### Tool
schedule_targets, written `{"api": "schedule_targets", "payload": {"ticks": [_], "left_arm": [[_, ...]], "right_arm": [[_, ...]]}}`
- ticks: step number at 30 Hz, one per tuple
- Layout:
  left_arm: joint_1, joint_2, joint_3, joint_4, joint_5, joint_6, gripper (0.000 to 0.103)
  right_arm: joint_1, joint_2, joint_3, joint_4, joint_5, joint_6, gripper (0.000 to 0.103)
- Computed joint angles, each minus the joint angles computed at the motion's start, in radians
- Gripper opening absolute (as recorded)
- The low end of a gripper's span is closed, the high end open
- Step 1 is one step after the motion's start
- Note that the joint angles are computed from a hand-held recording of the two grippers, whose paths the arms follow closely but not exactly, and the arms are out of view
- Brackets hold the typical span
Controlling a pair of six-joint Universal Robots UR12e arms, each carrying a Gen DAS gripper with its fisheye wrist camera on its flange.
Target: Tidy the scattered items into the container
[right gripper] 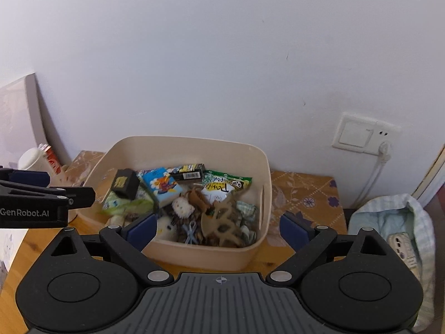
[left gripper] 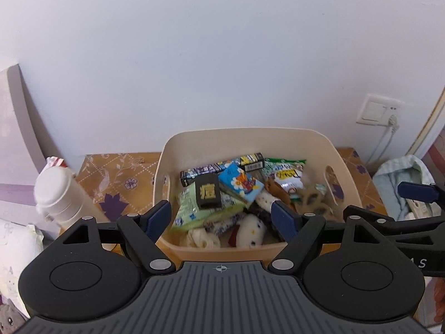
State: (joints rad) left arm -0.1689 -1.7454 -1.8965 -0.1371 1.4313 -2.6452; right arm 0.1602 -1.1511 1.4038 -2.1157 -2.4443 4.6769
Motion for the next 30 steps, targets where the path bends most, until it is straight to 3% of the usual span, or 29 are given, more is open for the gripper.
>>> {"api": "schedule_targets", "payload": {"ticks": [8,13,18,22,30], "left_arm": [[0.038,0.114,-0.091,-0.045,-0.043,0.035,0.080],[0.071,0.192,-0.175,0.011,-0.079,0.071,0.080],[0.096,0.265,-0.230,-0.003,-0.091,0.078,0.080],[0.127,0.337,-0.278,-0.023,-0.125,0.073,0.080],[0.201,0.488,-0.378,-0.073,-0.196,0.153,0.080]], "right_arm": [[0.066,0.011,-0.049,0.078,-0.024,0.031,0.097],[0.108,0.024,-0.095,0.139,-0.039,0.089,0.097],[0.147,0.038,-0.143,0.188,-0.047,0.140,0.097],[0.175,0.054,-0.186,0.227,-0.050,0.152,0.097],[0.226,0.079,-0.263,0.346,-0.065,0.253,0.099]]}}
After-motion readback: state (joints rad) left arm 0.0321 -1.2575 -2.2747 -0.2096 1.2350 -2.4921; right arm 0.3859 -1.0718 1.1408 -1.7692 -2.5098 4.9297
